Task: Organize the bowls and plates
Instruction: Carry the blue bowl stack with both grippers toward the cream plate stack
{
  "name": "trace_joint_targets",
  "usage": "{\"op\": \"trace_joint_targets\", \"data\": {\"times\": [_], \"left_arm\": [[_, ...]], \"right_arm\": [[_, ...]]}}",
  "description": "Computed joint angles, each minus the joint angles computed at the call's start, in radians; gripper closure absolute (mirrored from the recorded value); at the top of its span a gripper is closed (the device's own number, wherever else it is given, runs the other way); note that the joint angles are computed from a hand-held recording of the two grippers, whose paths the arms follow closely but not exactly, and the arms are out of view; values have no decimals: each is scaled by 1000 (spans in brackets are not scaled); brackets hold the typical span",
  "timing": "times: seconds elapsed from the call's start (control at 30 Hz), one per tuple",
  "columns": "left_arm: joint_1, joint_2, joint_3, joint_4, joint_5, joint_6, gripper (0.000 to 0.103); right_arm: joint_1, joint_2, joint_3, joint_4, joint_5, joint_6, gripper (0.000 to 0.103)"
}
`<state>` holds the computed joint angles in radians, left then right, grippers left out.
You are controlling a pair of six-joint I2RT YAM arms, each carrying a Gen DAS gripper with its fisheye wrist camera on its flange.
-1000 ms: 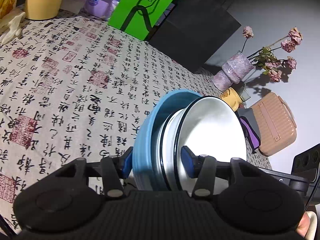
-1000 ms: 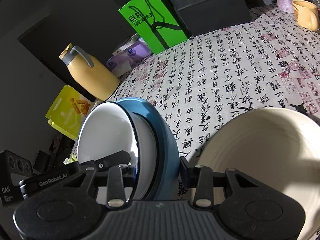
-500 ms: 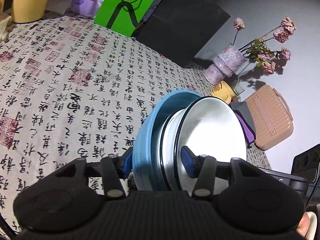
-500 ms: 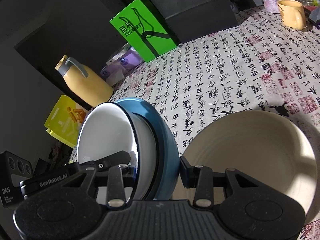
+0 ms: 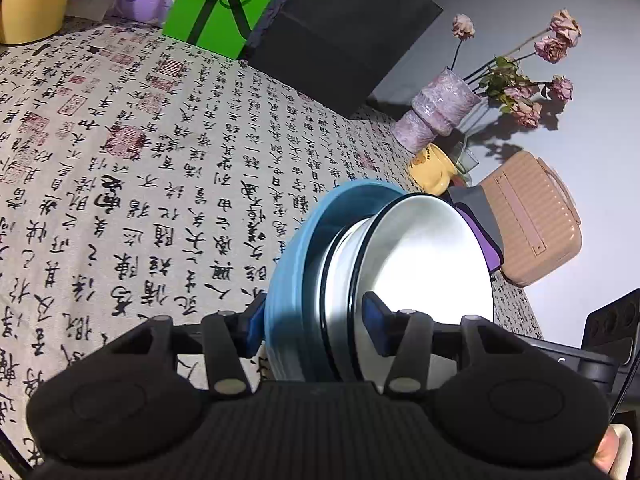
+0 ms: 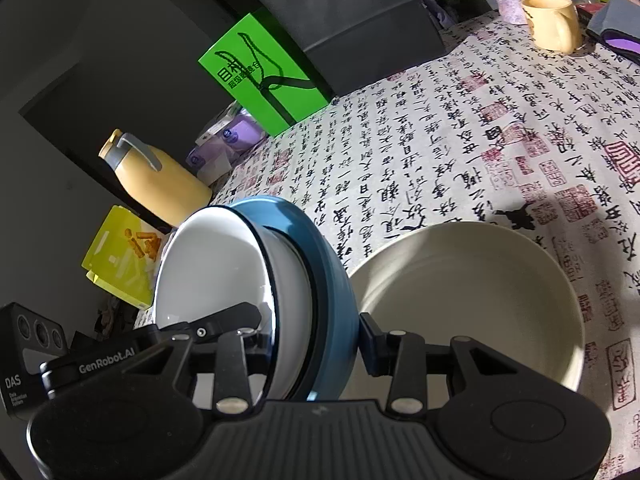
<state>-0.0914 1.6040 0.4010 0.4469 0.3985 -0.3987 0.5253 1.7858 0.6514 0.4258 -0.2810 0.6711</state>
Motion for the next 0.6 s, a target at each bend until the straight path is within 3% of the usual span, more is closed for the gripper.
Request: {"op": "trace_joint_targets", "data": {"times": [0.6], "left_arm": [[-122, 52, 46, 8, -50, -55, 53]], "right_arm": [[-83, -53, -84, 18, -26, -17, 65]]}}
